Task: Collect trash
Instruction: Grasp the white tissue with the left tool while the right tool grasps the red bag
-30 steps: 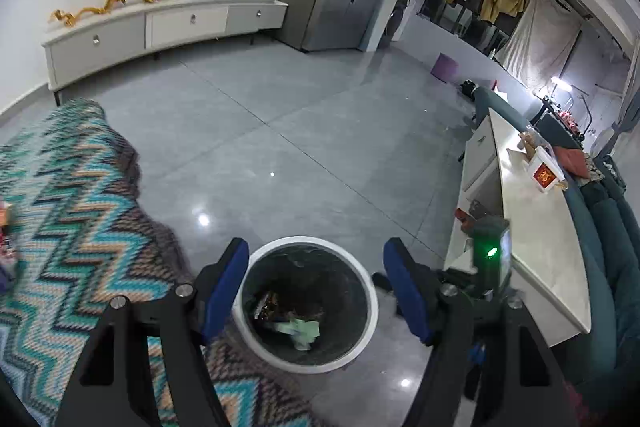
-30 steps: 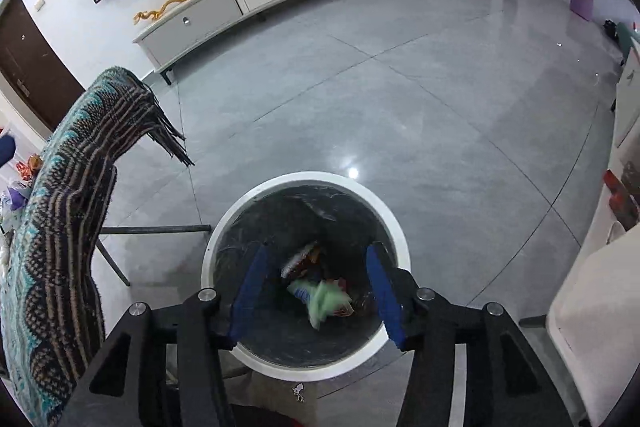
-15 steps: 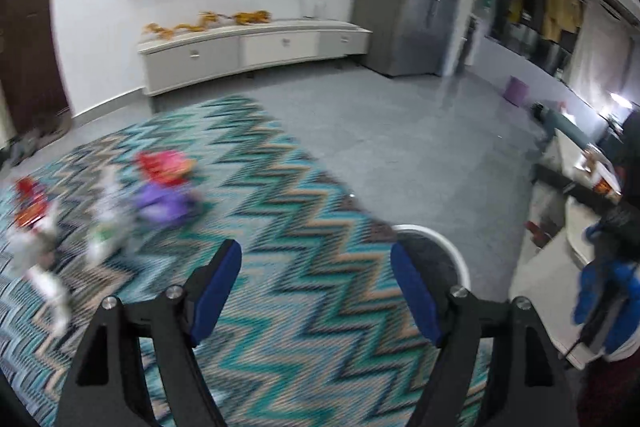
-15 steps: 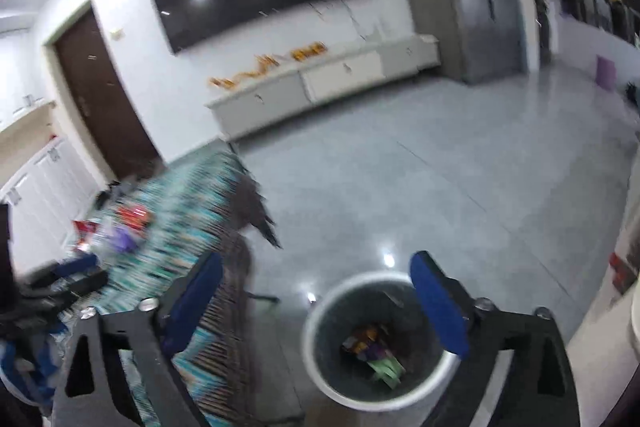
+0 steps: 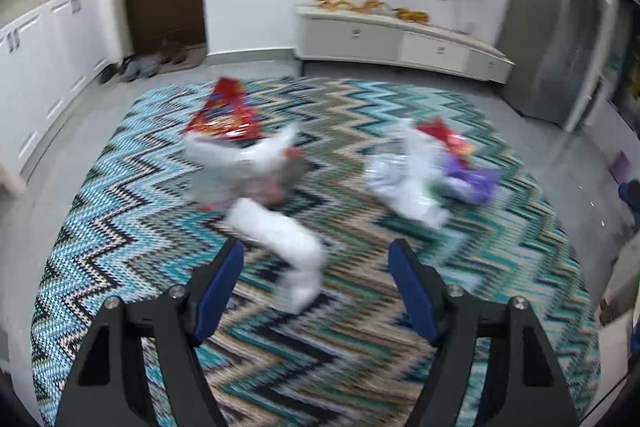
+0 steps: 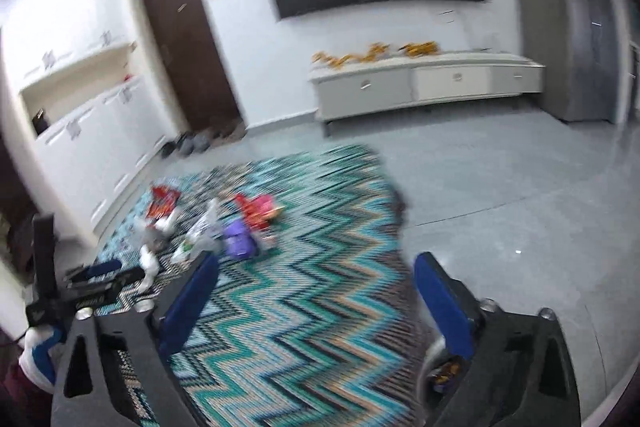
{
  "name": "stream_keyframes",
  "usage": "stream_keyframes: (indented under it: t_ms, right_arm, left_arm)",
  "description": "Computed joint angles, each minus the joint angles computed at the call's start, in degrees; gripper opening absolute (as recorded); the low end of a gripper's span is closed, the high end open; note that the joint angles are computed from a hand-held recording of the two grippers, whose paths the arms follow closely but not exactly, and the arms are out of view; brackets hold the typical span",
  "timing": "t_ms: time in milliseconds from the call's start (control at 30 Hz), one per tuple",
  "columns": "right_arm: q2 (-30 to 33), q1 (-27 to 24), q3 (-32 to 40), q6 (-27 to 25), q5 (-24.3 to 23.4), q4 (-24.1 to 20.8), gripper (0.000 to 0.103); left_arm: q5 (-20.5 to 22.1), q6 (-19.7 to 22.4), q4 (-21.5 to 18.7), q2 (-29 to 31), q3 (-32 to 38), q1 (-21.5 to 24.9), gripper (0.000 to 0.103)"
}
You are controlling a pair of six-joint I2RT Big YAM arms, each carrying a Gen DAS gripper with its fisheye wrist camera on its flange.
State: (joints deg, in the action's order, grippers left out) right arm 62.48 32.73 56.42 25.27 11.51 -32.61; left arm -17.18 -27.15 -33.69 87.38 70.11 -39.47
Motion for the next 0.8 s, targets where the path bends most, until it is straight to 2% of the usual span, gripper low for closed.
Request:
stream_keyframes:
  t_ms: [100,267,367,467,500,567,633,700,800]
  right_arm:
    - [6.84,0.68,3.42,-1.88,-3.27,1.74,0.080]
    - [16.40,0.43,8.48,-3.65,-6.78,2.87,0.080]
    - [21.24,0.21,11.12,-3.45,-7.29,2.87,0.076]
    - [23.93,-0.17,12.24,-2.73,-8.53,2.96,0.059]
    - [24.40,-0.26,12.35,-2.72,-9.32,2.92,0.046]
    - [24.05,-0.42,11.59,-2.71,-10.68,4.03,0.042]
    - [21.82,-0.64,9.61,-2.68,-11.90,5.43,0.017]
    - [19.06,-0.78,7.51,-2.79,-12.06,5.95,0.007]
    - [15.34,-0.90,4.83,-2.81,-12.16,5.92,0.006]
  left_arm:
    - [0.87,-0.52,-0.12,1.52,0.56,1.81,0.066]
    - [2.49,-1.65,-0.92,4.67,2.70,3.04,0.050]
    - [3.76,-2.36,-0.42,5.36,2.84,3.12,0.040]
    - [3.94,-2.04,1.03,5.21,2.20,2.77,0.030]
    - [3.97,-1.95,1.43,4.98,1.89,2.61,0.029]
    - [3.83,-2.28,2.32,4.02,0.83,2.25,0.026]
    - [3.79,-2.66,2.82,2.93,-0.16,2.04,0.025]
    - [3.76,-3.09,3.29,1.52,-1.31,1.57,0.024]
    - [2.92,-3.27,3.60,-0.41,-2.54,0.55,0.023]
